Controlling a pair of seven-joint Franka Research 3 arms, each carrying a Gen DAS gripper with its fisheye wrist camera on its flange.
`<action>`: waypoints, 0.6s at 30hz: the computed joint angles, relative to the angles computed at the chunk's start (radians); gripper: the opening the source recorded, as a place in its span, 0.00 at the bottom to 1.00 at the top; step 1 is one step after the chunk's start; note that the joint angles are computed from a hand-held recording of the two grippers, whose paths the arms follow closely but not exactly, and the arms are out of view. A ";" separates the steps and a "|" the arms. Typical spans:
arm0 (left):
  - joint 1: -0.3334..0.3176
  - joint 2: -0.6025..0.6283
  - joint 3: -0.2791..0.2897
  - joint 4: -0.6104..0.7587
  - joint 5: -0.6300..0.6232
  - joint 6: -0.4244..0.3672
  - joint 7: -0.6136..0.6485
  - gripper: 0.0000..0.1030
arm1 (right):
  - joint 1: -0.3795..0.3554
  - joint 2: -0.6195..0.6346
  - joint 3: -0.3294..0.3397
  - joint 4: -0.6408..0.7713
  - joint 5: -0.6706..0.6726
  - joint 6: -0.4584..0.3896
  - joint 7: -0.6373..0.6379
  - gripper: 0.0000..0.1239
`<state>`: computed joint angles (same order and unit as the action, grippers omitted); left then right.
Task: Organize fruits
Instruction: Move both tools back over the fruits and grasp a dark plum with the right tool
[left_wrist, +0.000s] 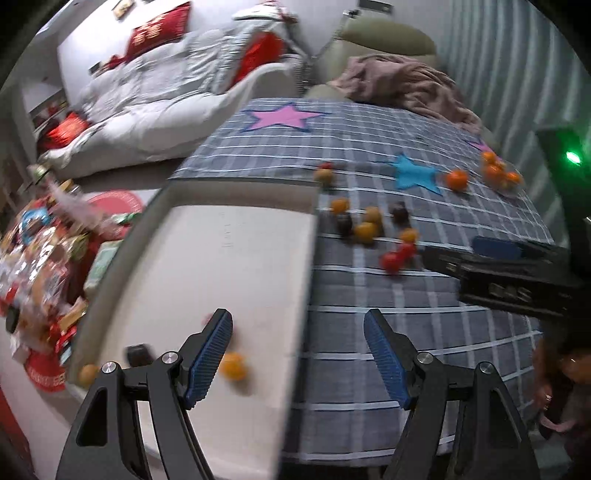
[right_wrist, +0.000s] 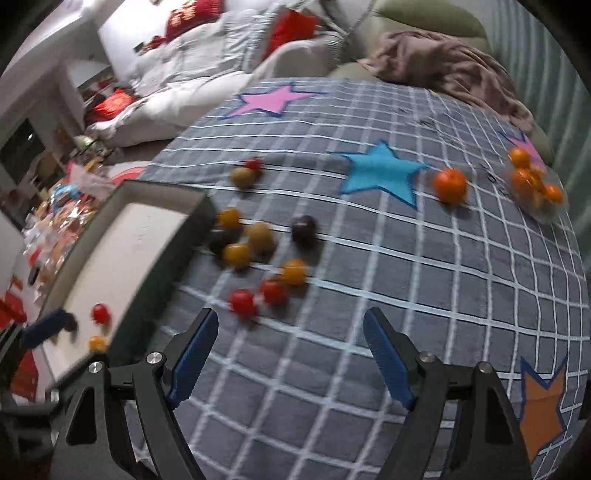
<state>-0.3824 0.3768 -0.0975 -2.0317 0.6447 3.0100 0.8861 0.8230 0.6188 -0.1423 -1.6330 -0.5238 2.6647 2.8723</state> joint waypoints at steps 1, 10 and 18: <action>0.000 0.009 -0.015 0.012 -0.009 -0.009 0.012 0.73 | -0.002 -0.003 -0.002 -0.008 0.001 0.004 0.003 0.68; -0.084 0.140 -0.005 0.181 -0.010 -0.120 -0.029 0.73 | -0.050 0.021 0.003 -0.004 0.030 0.040 -0.081 0.67; -0.110 0.234 0.004 0.300 -0.007 -0.177 -0.050 0.73 | -0.076 0.086 0.006 0.078 0.095 0.049 -0.230 0.67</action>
<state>-0.4927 0.6108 -0.0931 -1.7317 0.6373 2.8333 0.8361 0.7472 0.7049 -0.1360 -1.5554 -0.4287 2.7133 2.6425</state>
